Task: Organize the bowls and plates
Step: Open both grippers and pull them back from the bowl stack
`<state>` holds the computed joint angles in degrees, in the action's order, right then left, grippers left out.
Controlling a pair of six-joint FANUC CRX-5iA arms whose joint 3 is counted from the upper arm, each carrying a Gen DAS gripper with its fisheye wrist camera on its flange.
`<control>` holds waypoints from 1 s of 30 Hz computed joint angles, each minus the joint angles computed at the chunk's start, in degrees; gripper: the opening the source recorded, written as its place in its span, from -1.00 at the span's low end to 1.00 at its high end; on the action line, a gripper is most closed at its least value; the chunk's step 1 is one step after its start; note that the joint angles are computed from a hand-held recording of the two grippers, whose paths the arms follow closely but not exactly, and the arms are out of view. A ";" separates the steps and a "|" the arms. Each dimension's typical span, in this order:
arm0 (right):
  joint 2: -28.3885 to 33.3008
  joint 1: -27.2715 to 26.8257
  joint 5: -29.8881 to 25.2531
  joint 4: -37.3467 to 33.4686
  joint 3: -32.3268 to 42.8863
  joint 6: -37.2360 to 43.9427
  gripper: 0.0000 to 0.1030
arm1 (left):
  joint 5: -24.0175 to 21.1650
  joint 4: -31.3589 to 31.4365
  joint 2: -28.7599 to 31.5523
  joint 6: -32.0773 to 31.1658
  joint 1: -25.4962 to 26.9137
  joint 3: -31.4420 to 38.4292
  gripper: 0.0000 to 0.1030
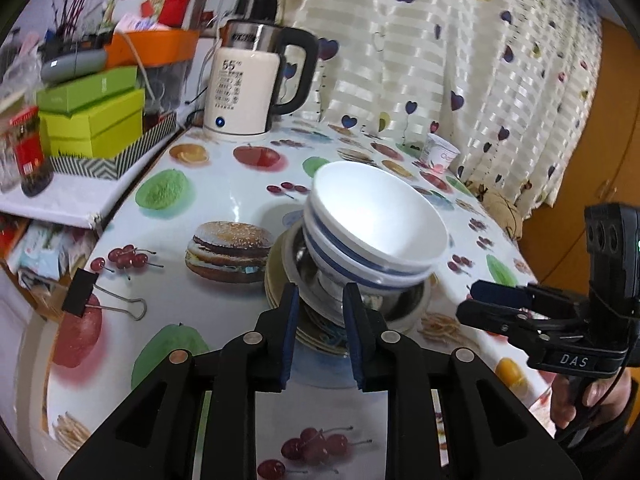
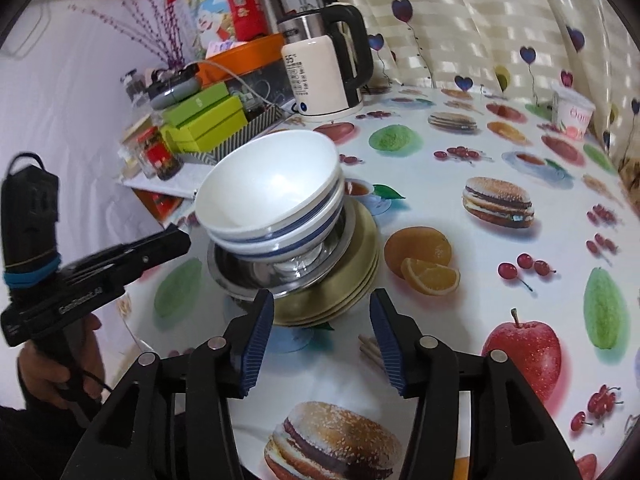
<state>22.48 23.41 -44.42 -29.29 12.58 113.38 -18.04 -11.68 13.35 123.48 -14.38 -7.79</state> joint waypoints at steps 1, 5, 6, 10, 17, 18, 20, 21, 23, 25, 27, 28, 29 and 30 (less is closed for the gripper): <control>-0.46 0.61 0.94 1.17 -0.90 -0.36 -0.01 | -1.37 -2.91 0.11 2.67 -0.78 0.98 -0.41; -1.80 2.36 4.01 4.24 -3.85 -1.64 0.02 | -5.50 -12.50 0.81 10.70 -3.76 4.00 -0.38; -2.08 2.78 4.80 5.06 -4.52 -2.13 0.05 | -6.61 -14.25 1.09 12.13 -4.41 4.67 -0.38; -3.22 4.11 7.87 8.00 -7.20 -3.79 0.07 | -9.47 -17.27 1.82 15.38 -5.76 6.02 -0.33; -3.82 5.51 10.45 11.30 -9.46 -5.84 0.10 | -14.98 -21.56 3.11 19.44 -7.77 8.21 -0.20; -3.88 5.63 10.73 11.56 -9.69 -5.91 0.10 | -14.91 -21.32 3.15 19.41 -7.75 8.10 -0.20; -3.92 5.97 11.25 12.36 -10.20 -6.30 0.10 | -14.73 -20.65 3.24 19.24 -7.48 7.85 -0.20; -3.89 6.03 11.28 12.35 -10.25 -6.14 0.10 | -15.12 -20.76 3.40 19.42 -7.55 8.04 -0.20; -3.97 6.17 11.45 12.31 -10.50 -5.91 0.11 | -14.96 -20.89 3.37 19.78 -7.59 7.88 -0.20; -3.95 6.31 11.50 12.45 -10.58 -5.95 0.11 | -14.55 -19.94 3.29 19.27 -7.33 7.52 -0.20; -3.81 6.30 11.24 12.29 -10.42 -5.81 0.11 | -16.24 -19.59 3.84 19.07 -7.53 8.38 -0.20; -3.74 6.26 11.12 12.18 -10.30 -5.68 0.11 | -17.59 -19.90 4.24 19.30 -7.84 9.07 -0.20; -3.70 6.21 11.05 12.01 -10.23 -5.51 0.11 | -18.22 -19.80 4.53 19.14 -7.91 9.45 -0.20; -3.66 6.21 11.02 11.94 -10.20 -5.49 0.11 | -18.50 -19.43 4.77 18.75 -7.87 9.62 -0.20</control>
<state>18.82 29.62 -33.40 -17.35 2.38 107.89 -36.54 -31.10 18.12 142.24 -22.25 1.83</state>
